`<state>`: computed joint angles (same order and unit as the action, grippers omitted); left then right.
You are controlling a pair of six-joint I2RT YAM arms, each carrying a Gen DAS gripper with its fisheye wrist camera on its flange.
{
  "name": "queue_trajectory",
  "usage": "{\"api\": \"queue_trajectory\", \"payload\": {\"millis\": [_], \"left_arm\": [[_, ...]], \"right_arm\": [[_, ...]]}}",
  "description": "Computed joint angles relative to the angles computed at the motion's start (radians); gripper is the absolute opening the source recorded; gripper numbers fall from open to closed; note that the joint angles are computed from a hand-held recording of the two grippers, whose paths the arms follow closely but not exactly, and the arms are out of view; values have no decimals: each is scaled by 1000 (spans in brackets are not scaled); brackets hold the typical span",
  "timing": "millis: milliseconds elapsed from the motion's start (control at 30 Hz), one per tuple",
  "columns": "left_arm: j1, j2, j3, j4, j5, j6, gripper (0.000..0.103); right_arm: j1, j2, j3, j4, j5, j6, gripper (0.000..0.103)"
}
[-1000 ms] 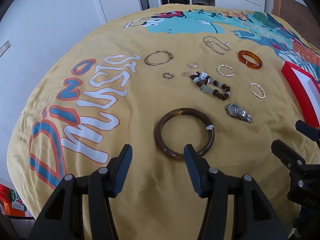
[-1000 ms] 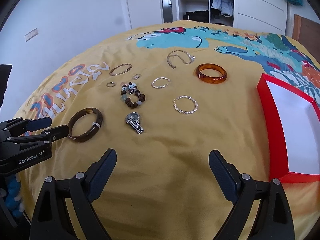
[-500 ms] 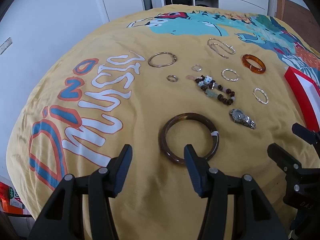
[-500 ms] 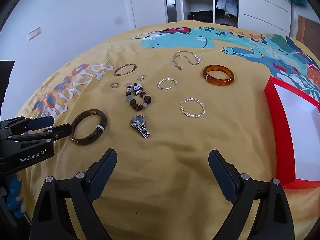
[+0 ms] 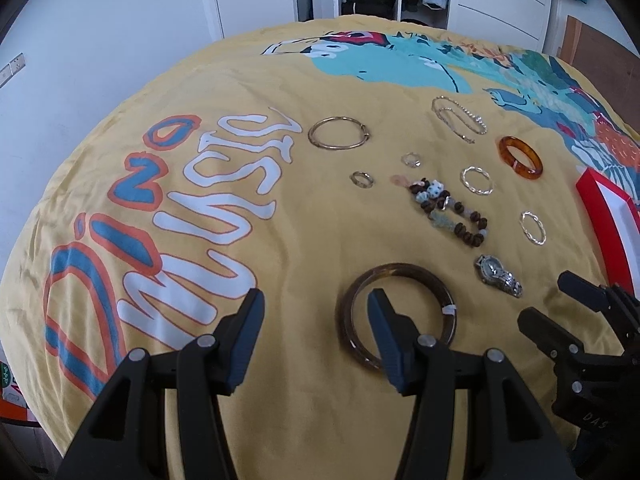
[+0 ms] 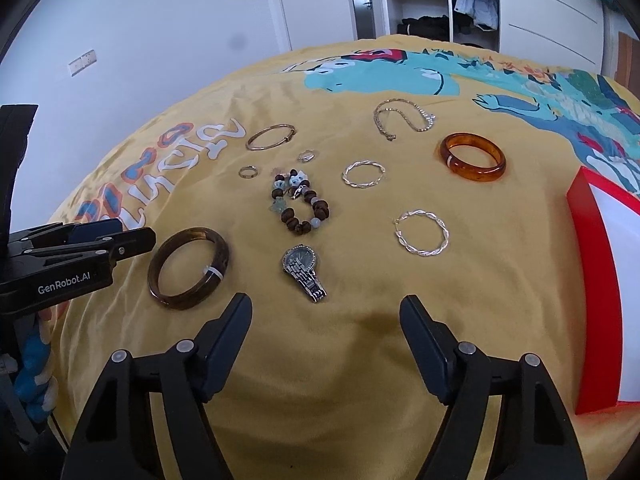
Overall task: Organize jewelry
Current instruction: 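Close left gripper on the brown bangle while right gripper closes on the watch, then carry bangle and watch into the red-rimmed box and open both grippers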
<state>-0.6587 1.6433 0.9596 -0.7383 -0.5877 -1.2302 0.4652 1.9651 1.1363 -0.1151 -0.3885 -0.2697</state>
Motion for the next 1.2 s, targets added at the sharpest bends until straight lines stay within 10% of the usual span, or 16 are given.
{"api": "queue_trajectory", "payload": {"millis": [467, 733, 1200], "left_arm": [[82, 61, -68, 194, 130, 117, 50], [76, 81, -36, 163, 102, 145, 12], [28, 4, 10, 19, 44, 58, 9]], "right_arm": [[47, 177, 224, -118, -16, -48, 57], [67, 215, 277, -150, -9, -86, 24], [-1, 30, 84, -115, -64, -35, 24]]}}
